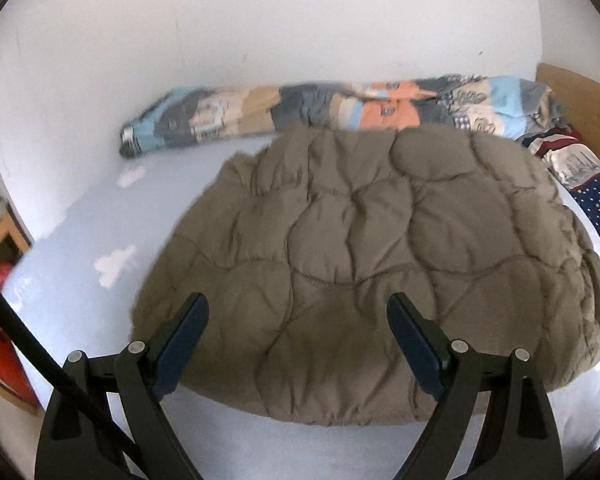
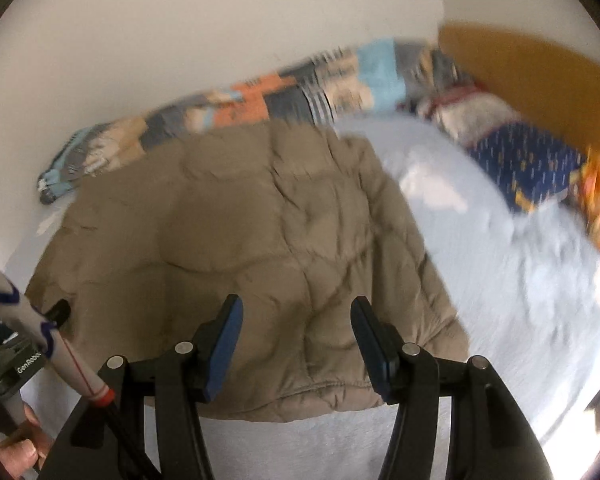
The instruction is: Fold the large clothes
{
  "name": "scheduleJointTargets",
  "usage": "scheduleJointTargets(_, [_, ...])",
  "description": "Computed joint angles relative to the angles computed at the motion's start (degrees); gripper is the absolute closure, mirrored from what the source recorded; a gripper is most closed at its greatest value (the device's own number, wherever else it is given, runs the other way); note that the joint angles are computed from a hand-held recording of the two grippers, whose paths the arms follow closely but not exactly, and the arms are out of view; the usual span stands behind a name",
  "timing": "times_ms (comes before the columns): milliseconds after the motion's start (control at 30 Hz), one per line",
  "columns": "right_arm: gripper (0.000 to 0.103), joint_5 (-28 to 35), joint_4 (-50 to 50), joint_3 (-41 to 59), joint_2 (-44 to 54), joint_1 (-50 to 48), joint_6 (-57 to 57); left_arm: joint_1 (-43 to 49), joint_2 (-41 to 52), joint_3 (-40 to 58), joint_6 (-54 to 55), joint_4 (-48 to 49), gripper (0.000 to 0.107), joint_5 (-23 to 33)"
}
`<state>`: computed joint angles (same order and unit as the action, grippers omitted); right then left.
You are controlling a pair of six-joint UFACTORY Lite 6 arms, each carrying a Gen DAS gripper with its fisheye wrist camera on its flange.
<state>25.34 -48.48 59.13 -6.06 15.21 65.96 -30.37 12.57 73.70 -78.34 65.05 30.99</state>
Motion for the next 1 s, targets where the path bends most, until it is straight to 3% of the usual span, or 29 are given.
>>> scheduleJointTargets(200, [0.036, 8.25, -16.00, -7.64, -13.63, 10.65, 14.73, -5.90, -8.08, -5.78, -6.98, 8.54, 0.017, 5.34])
scheduleJointTargets(500, [0.031, 17.79, -19.07, -13.23, -22.66, 22.91, 17.16, -10.63, -15.44, -10.70, -6.79, 7.28, 0.017, 9.59])
scheduleJointTargets(800, [0.025, 18.36, -19.17, -13.16, -23.42, 23.39, 17.57, -10.92, -17.75, -9.28, -1.38, 2.06, 0.017, 10.42])
scheduleJointTargets(900, [0.022, 19.88, -19.46, -13.68, -24.11, 24.41, 18.50, -12.37, -20.21, -12.63, -4.09, 3.55, 0.015, 11.52])
scheduleJointTargets(1000, [0.022, 21.31, -18.05, -14.03, -24.31, 24.89, 17.88, -11.66, -23.22, -14.84, -0.46, -2.29, 0.015, 8.50])
